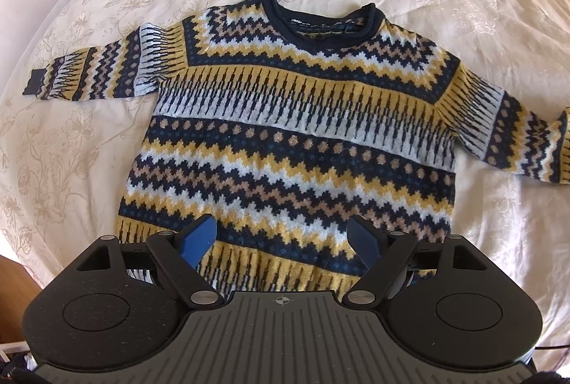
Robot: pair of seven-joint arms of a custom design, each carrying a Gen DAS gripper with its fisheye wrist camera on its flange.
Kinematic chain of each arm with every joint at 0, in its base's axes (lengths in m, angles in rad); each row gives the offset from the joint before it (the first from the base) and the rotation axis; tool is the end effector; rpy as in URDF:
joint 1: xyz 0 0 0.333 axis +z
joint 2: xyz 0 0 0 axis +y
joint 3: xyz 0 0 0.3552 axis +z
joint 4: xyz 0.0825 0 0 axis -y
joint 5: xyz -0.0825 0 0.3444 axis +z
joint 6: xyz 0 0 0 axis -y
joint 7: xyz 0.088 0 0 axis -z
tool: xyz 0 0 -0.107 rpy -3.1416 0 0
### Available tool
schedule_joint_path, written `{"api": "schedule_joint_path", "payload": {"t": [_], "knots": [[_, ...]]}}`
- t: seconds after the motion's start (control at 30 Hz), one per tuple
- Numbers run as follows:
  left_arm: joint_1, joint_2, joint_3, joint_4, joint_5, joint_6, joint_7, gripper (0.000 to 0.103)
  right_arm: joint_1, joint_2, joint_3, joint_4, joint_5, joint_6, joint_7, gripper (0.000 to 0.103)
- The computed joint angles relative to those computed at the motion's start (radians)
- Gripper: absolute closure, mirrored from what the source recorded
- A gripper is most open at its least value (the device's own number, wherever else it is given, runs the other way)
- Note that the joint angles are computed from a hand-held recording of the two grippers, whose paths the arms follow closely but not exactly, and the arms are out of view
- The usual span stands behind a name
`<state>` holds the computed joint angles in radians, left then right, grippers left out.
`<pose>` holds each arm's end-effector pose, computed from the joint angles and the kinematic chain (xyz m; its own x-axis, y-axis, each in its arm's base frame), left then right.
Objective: Fold small clothes
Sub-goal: 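Grasp the sweater's navy sleeve cuff with the right tool and fold it across the body, then lay the folded sleeve on the sweater body and open the right tool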
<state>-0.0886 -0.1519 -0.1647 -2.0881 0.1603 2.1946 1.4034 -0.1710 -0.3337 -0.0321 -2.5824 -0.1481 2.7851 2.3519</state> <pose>0.4765 -0.1226 0.5691 -0.1444 -0.9809 -0.1303 -0.9469 0.1752 -0.2697 0.4043 -0.0775 0.4965 -0.6835 -0.6737 -0.2809 -0.5370 0.7247 -0.4317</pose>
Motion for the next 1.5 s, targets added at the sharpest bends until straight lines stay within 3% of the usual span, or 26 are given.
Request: {"api": "schedule_joint_path", "payload": {"t": [0.2, 0.4, 0.57, 0.77, 1.03, 1.2, 1.43, 1.5], "knots": [[0.019, 0.011, 0.036, -0.011, -0.047, 0.066, 0.118, 0.023, -0.022, -0.065, 0.086, 0.045, -0.094, -0.054, 0.076, 0.083], [0.056, 0.042, 0.079, -0.001, -0.152, 0.108, 0.3, 0.023, 0.009, -0.074, 0.185, 0.179, -0.212, -0.169, 0.182, 0.083], [0.108, 0.069, 0.11, 0.012, -0.214, 0.147, 0.469, 0.023, 0.085, 0.017, 0.26, 0.348, -0.311, -0.253, 0.264, 0.083], [0.174, 0.123, 0.136, 0.049, -0.269, 0.174, 0.609, 0.023, 0.2, 0.23, 0.32, 0.565, -0.408, -0.267, 0.354, 0.083], [0.26, 0.196, 0.154, 0.109, -0.341, 0.175, 0.768, 0.023, 0.385, 0.543, 0.313, 0.807, -0.451, -0.239, 0.381, 0.083], [0.307, 0.236, 0.156, 0.148, -0.435, 0.147, 0.844, 0.023, 0.482, 0.694, 0.298, 0.941, -0.408, -0.27, 0.289, 0.083], [0.342, 0.28, 0.147, 0.199, -0.495, 0.097, 0.868, 0.023, 0.58, 0.758, 0.256, 1.002, -0.329, -0.294, 0.21, 0.079], [0.345, 0.292, 0.143, 0.212, -0.5, 0.082, 0.861, 0.023, 0.6, 0.738, 0.231, 0.973, -0.318, -0.301, 0.198, 0.072]]}}
